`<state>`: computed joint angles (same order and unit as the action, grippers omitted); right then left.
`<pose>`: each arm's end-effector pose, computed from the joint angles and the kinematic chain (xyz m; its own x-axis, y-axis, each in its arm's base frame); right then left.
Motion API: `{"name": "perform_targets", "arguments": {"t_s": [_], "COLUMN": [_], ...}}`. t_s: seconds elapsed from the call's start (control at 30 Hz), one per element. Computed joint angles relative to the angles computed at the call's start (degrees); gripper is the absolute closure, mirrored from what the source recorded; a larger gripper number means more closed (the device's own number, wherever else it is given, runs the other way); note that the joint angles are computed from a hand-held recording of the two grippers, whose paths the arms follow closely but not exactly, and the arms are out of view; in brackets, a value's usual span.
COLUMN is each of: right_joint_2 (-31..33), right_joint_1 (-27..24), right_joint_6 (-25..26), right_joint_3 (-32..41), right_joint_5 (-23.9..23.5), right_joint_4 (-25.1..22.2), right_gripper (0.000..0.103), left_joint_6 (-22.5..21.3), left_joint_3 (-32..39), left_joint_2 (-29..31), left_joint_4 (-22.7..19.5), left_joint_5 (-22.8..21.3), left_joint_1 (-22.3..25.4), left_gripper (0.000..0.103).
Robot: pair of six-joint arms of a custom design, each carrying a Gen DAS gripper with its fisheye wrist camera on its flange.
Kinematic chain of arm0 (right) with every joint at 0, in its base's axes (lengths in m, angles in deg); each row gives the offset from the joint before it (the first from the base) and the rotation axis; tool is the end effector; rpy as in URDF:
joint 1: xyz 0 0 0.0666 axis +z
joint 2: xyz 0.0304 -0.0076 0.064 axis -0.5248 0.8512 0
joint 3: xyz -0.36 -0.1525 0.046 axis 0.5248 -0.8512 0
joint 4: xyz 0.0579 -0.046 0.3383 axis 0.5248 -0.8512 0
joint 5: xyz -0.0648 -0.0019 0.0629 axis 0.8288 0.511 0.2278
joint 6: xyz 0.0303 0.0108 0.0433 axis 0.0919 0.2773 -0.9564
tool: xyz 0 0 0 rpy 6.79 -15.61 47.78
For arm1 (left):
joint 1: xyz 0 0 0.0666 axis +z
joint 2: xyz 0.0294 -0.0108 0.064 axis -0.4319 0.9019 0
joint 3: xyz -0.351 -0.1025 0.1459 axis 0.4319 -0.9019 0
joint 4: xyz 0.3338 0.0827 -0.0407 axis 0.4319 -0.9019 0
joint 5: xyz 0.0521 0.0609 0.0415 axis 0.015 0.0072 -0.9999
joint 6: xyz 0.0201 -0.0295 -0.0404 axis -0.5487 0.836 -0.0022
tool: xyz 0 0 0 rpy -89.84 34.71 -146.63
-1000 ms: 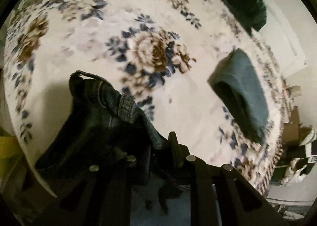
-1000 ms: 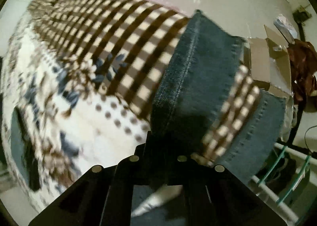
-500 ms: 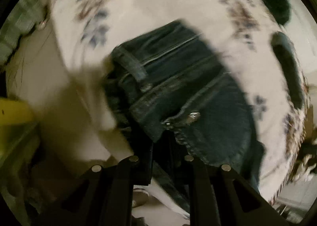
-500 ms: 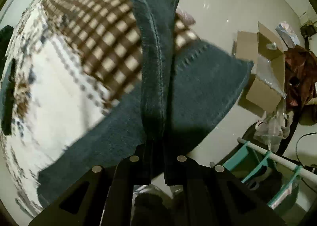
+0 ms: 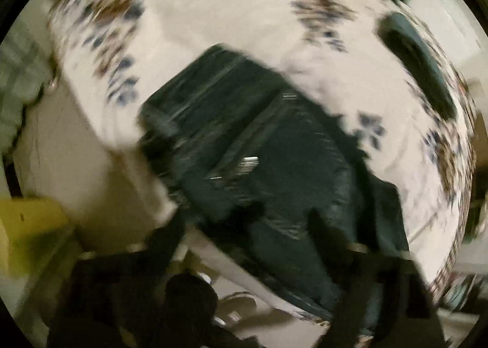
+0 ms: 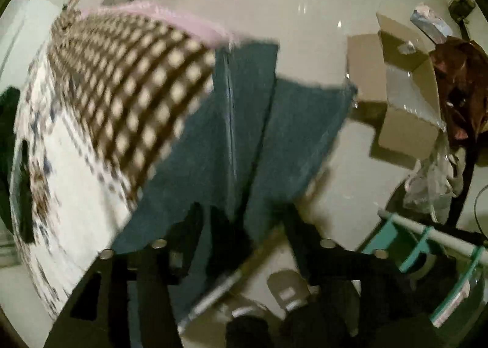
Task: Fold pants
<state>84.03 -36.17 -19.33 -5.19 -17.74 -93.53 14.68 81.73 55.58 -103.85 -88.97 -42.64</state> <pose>0.3848 -0.0266 0.3916 -0.7693 0.6338 -0.0798 0.6104 0.7662 0.2010 0.2720 -0.0796 0.5162 -0.5555 -0.8114 -0.1817 -0.7925 0.5828 -0.1798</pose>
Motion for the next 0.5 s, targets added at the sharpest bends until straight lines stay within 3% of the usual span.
{"name": "perform_targets", "arguments": {"t_s": [0.07, 0.17, 0.2, 0.23, 0.3, 0.5], "right_joint_2": [2.50, 9.43, 11.92, 13.00, 12.71, -0.05], "right_joint_1": [-0.49, 2.11, 2.80, 3.34, 3.16, -4.71], "right_joint_6": [1.31, 3.86, 5.01, 5.93, 6.09, 3.93], "right_joint_3": [2.03, 8.47, 10.50, 11.16, 10.98, -1.25], "right_joint_5": [0.68, 4.43, 6.10, 8.78, 12.45, 6.70], "right_joint_4": [1.70, -0.93, -3.16, -4.12, -4.56, 7.28], "right_gripper": [0.025, 0.027, 0.040, 0.092, 0.096, 0.093], "left_joint_6": [-3.33, -6.62, -6.86, -7.11, -7.21, -7.29], "left_joint_3": [2.23, 3.10, 2.70, 2.57, 2.40, -0.27], "left_joint_2": [2.80, 6.28, 6.87, 8.18, 9.76, 10.87], "left_joint_4": [0.39, 1.50, 2.47, 3.47, 4.42, 5.90], "left_joint_5": [-0.33, 0.52, 1.35, 2.24, 3.91, 5.20], "left_joint_1": [-1.17, -3.26, -3.78, -4.39, -5.30, -6.59], "left_gripper": [0.017, 0.017, 0.017, 0.017, 0.017, 0.017]}}
